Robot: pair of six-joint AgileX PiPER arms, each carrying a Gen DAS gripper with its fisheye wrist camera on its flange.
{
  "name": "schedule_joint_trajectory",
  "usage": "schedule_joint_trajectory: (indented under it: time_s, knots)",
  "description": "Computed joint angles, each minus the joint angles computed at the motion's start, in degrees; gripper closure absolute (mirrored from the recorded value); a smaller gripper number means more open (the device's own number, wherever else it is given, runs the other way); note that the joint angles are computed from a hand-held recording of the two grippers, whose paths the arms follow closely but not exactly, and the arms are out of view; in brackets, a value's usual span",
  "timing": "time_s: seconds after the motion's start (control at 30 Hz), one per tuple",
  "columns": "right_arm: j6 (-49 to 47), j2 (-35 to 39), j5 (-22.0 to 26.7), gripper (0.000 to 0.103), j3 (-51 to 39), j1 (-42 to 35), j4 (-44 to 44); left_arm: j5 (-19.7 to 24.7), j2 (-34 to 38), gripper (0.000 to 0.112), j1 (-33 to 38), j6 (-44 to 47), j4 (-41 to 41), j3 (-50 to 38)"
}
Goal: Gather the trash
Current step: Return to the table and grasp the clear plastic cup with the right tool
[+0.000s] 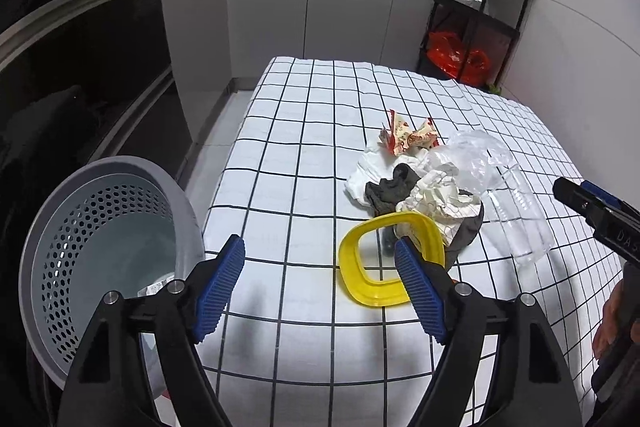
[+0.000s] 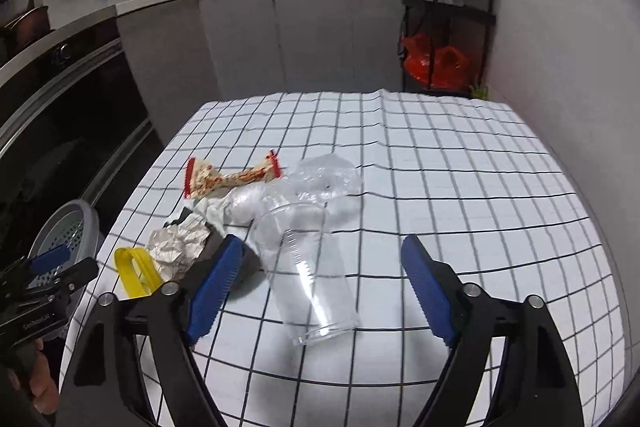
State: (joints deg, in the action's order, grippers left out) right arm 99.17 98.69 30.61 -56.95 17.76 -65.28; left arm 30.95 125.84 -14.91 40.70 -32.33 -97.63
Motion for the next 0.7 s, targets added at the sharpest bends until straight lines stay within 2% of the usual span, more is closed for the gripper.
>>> schedule_joint_trajectory:
  time_s: [0.07,0.2,0.43,0.7]
  knots:
    - [-2.69,0.98,-0.22,0.023,-0.44,-0.07,1.2,-2.49,-0.43,0.032,-0.91,-0.9,1.75,1.55]
    - [-7.0,3.31,1.89,0.023,-1.52,0.5,2.54,-1.31,0.58,0.032,-1.76,-4.91,4.06,0.59]
    - [-9.78,4.73,-1.73,0.023,-1.58,-1.65,3.44,-4.45,-0.52,0.031,-3.45,-7.0,6.34,3.72]
    - [-17.53,8.9,-0.96,0.022,-6.1,-2.68,8.62,-3.95,-0.81,0.028,-2.7,-7.95,6.06,4.52]
